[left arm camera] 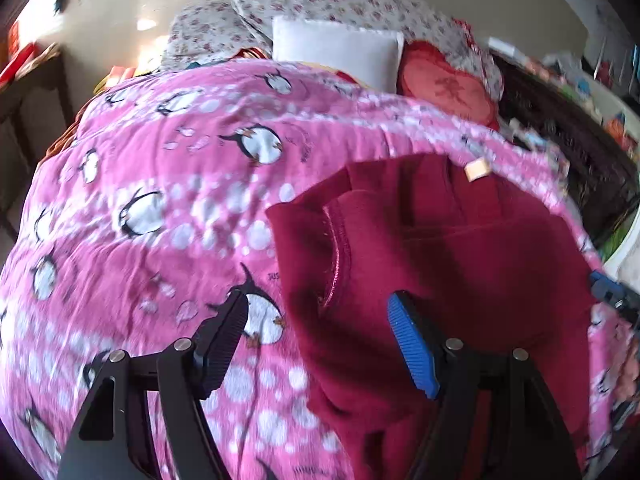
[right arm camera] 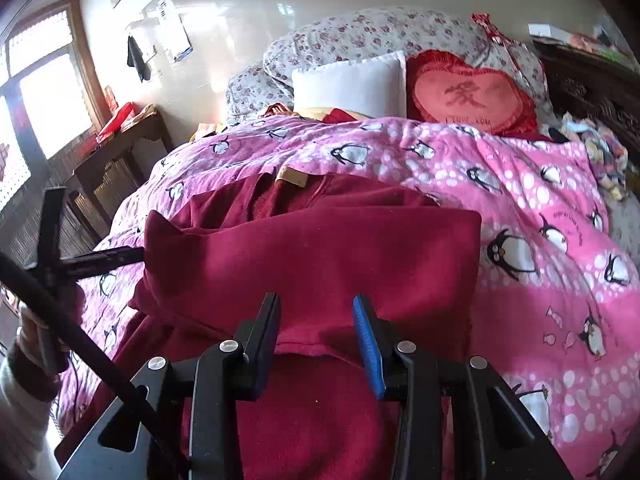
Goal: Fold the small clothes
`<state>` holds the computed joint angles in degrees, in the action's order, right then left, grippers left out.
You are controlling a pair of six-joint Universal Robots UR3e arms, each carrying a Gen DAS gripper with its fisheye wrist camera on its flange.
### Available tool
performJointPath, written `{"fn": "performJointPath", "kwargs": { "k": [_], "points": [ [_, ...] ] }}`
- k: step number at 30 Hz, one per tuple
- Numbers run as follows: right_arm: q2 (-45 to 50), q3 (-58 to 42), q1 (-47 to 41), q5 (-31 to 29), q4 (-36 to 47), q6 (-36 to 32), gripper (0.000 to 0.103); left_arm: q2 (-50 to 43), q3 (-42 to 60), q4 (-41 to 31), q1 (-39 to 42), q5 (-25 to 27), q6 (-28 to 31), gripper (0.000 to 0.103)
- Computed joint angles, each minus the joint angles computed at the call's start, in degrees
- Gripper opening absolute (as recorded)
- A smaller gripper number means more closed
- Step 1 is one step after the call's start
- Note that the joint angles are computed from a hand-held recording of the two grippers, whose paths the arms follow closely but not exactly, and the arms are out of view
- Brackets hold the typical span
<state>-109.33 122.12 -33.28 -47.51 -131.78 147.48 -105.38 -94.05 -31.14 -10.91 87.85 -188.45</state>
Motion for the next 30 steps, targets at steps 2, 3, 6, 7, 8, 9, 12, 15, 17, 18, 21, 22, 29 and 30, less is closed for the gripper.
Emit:
{"fn": "performJointPath", "kwargs": {
  "k": [2, 3, 6, 7, 8, 9, 12, 15, 17, 18, 21, 22, 29, 30],
  "points": [
    [-0.05, 0.21, -0.49, -0.12, -0.03, 0.03, 0.041, -1.87, 2.13, -2.01, -0.58, -0.22, 0.51, 0.023],
    [-0.36, 0.44, -0.99, -0.2, -0.11, -0.11, 0.041, -2.41, 2.99, -3.14, -0.86, -0.33, 0.29, 0.016],
    [-1.69, 0.86, -3.09, 0.21, -0.1, 0.14, 0.041, 0.13, 1.17, -2.88, -1.0, -0.48, -0.37, 0.005],
    [-2.67, 1.01, -4.36, 1.29, 0.88, -0.58, 0.041, 1.79, -0.15, -2.6, -0.55, -1.19, -0.42, 0.003],
    [-3.37, 1.1, -5.04, 1.88, 1.49, -0.95, 0.041, 4.72, -2.16, -2.95, 0.54, -2.76, -0.35, 0.001],
    [-4.15, 1.37, -5.75, 2.5, 1.95, -1.32, 0.041, 6.35, -3.16, -3.27, 1.02, -3.07, -0.13, 0.001],
    [-2.68, 1.44, -4.55, 1.56, 0.49, -1.36, 0.041, 8.96, -5.07, -3.22, 1.82, -1.84, 0.3, 0.001],
    [3.31, 1.3, 3.52, -11.28, -8.05, 2.95, 0.04, 6.76, -3.77, -4.8, 0.33, 2.26, -0.69, 0.001],
    [4.25, 2.57, 5.92, -16.32, -9.79, 2.04, 0.04, 7.03, -4.88, -4.32, 0.14, 1.94, -1.13, 0.001],
    [3.67, 3.9, 5.67, -16.67, -10.63, 1.24, 0.04, 7.25, -5.36, -3.84, -0.21, 2.17, -1.56, 0.001],
    [-0.17, 4.2, 2.55, -14.15, -5.7, -0.01, 0.04, 6.13, -3.63, -3.74, -2.29, 5.52, -2.76, 0.007],
    [-1.84, 4.03, 1.33, -12.5, -3.75, -0.54, 0.04, 5.61, -2.75, -3.85, -2.67, 6.33, -3.21, 0.012],
    [-3.99, 0.11, 6.82, -1.29, 3.52, -2.3, 0.04, 4.17, -0.02, -5.11, -0.26, 5.46, -6.86, 0.053],
    [-0.57, -1.53, 11.95, -2.23, 0.2, -0.41, 0.04, 4.82, -0.63, -5.69, 0.72, 5.08, -7.8, 0.053]
  ]
}}
